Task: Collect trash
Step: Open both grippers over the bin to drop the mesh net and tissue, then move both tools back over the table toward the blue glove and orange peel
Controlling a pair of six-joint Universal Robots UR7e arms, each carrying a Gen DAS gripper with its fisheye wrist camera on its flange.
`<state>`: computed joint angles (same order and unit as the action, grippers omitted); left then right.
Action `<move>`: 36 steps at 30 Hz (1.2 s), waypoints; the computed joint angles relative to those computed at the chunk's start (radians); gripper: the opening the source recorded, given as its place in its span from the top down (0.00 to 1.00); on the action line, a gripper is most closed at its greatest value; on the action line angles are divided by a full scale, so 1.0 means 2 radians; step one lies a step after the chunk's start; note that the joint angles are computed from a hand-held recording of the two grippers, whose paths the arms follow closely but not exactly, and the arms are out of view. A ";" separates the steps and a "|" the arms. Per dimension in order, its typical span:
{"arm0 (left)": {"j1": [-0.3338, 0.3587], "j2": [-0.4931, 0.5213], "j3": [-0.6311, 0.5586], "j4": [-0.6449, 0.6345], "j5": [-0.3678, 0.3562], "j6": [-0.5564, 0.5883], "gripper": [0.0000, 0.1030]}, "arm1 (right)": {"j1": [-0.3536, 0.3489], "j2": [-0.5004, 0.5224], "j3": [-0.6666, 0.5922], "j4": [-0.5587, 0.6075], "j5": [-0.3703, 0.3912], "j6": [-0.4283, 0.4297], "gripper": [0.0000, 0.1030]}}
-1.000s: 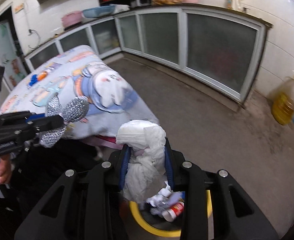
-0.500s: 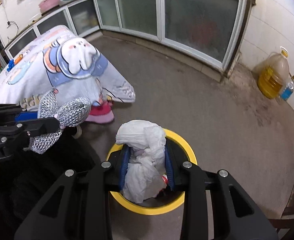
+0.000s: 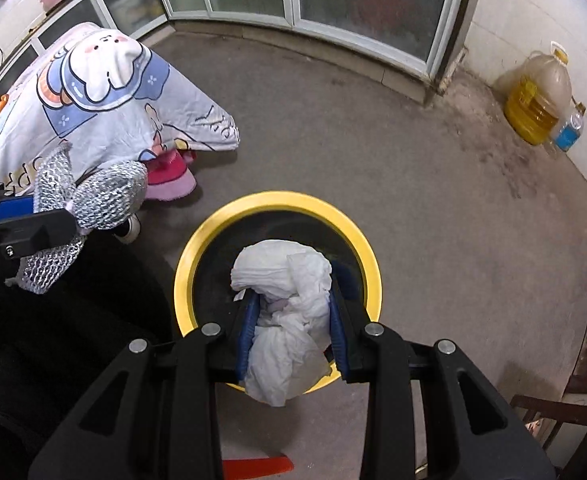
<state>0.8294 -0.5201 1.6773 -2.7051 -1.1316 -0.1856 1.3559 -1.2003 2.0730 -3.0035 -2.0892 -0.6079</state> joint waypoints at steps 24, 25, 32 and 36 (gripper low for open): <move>-0.048 -0.105 0.122 -0.214 0.257 -0.043 0.08 | 0.047 0.016 0.004 -0.161 0.037 -0.053 0.41; -0.051 -0.114 0.129 -0.225 0.271 -0.041 0.08 | 0.055 0.019 0.001 -0.163 0.044 -0.054 0.40; -0.068 -0.164 0.160 -0.268 0.382 -0.019 0.08 | 0.112 0.056 -0.042 -0.132 0.081 -0.067 0.33; -0.072 -0.204 0.182 -0.252 0.425 -0.049 0.08 | 0.140 0.080 -0.076 -0.088 0.120 -0.049 0.25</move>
<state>0.6859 -0.9273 2.0422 -3.2088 -0.2814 -0.2829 1.6360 -1.0396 1.9205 -3.1796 -1.8498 -0.7052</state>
